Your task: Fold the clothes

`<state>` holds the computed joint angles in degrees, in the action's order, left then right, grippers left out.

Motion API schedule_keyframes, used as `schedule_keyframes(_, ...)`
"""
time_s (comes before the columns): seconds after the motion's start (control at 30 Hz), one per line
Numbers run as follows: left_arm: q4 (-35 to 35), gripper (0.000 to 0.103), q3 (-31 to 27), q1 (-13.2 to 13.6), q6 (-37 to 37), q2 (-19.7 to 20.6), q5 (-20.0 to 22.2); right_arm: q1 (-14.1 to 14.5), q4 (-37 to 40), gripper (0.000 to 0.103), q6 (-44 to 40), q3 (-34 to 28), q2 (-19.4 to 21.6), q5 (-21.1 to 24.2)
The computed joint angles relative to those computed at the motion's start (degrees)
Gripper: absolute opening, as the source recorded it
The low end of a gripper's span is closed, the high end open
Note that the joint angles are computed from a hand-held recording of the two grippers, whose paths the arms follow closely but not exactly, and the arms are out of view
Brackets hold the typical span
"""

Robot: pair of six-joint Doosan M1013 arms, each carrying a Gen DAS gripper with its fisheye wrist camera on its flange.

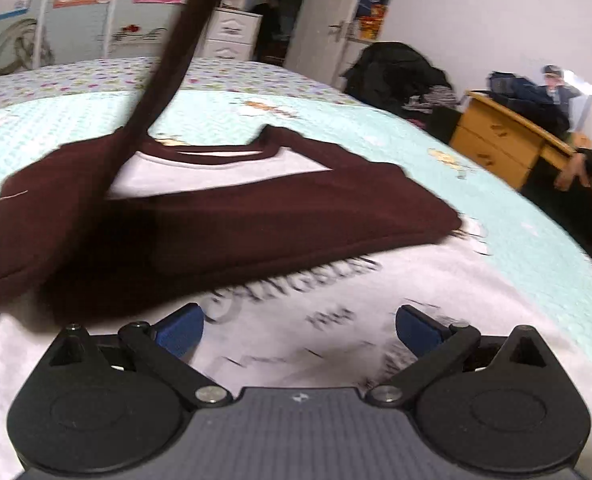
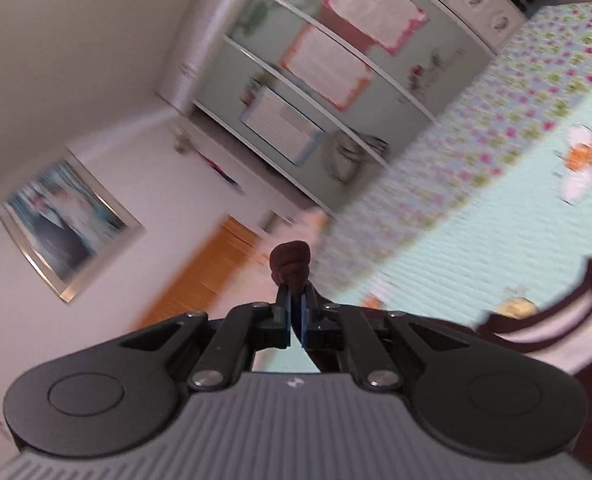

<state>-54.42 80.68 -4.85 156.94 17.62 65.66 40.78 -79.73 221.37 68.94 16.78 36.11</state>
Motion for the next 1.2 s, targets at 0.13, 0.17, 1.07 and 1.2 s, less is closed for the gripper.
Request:
schedule_keyframes(0.13,0.38,0.102,-1.02,-0.49,-1.54,0.36,-6.83,0.82,-2.89,0.005,1.17,-0.25,-0.84,2.25)
schedule_keyframes(0.17,0.16,0.102,-1.3,-0.51,-1.64,0.46,-8.97,0.95,-2.79,0.005,1.08,0.01,-1.16,2.83)
schedule_keyframes(1.07,9.26,0.101,-6.81,4.25,-13.31,2.9,-3.34,8.05,12.65,0.01,5.76,18.04,-4.52,26.56)
schedule_keyframes(1.2,9.93,0.101,-5.87,5.08,-11.83,1.7,-0.29,9.82,18.42,0.01,15.92,22.39,-6.41,26.29)
